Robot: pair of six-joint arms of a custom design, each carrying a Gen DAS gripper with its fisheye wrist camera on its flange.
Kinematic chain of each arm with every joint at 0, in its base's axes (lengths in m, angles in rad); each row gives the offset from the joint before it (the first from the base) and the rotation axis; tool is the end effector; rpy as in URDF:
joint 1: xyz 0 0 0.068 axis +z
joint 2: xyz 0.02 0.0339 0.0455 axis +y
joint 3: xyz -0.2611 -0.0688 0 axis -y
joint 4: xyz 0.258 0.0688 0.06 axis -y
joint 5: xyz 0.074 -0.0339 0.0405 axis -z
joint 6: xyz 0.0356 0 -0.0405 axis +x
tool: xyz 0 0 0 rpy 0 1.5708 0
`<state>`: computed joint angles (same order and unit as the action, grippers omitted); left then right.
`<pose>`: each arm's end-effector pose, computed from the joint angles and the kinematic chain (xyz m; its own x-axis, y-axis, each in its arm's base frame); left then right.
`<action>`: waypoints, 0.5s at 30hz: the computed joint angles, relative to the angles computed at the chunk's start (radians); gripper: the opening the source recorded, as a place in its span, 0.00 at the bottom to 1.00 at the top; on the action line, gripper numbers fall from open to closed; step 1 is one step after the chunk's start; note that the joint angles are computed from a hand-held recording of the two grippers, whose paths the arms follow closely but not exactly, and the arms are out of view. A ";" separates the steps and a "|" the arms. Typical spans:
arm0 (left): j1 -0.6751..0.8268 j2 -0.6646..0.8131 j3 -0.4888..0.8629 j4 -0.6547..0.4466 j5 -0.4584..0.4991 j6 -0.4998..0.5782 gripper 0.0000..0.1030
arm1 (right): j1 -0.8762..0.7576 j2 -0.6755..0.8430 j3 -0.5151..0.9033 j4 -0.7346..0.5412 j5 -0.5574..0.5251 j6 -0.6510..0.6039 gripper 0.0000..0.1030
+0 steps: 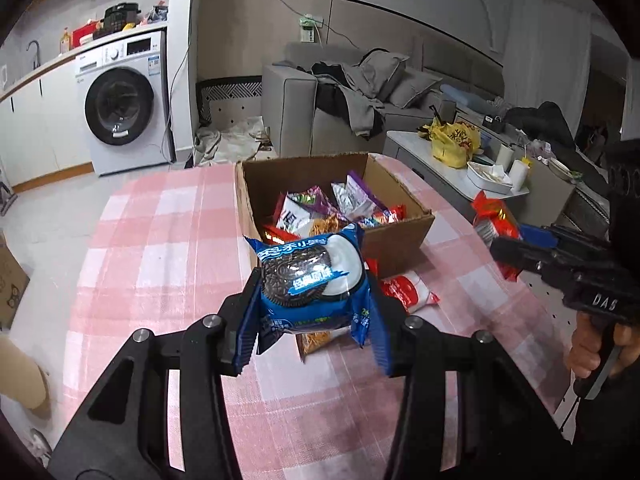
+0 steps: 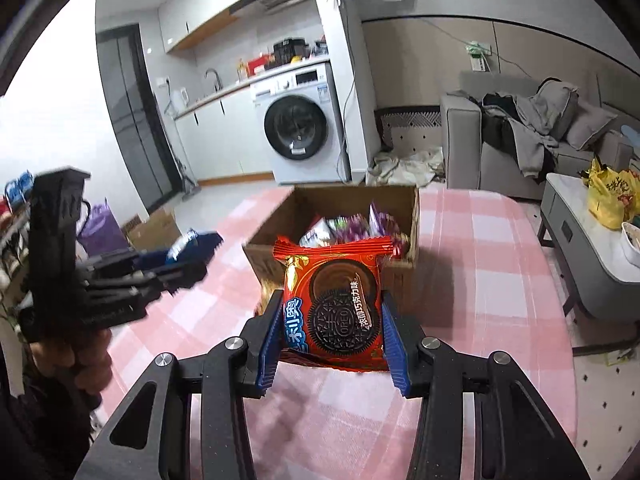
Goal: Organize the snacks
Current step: 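Carry both Oreo packs into the cardboard box and open both tools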
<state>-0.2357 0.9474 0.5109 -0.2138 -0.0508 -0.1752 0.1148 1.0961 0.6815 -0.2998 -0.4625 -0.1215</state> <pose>0.2084 -0.0482 0.2045 -0.6135 -0.0317 -0.7891 0.0883 0.9902 -0.1085 0.2375 0.0434 0.2274 -0.5930 -0.1776 -0.7853 -0.5130 0.8351 0.1986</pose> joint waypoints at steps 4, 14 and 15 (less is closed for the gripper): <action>-0.002 0.002 0.022 0.012 -0.026 0.018 0.42 | 0.000 0.005 0.034 0.005 -0.027 0.030 0.44; 0.046 0.076 0.088 0.055 0.004 0.029 0.42 | 0.034 0.050 0.087 0.060 -0.015 0.085 0.44; 0.056 0.096 0.097 0.067 0.013 0.034 0.42 | 0.039 0.056 0.090 0.069 -0.010 0.091 0.44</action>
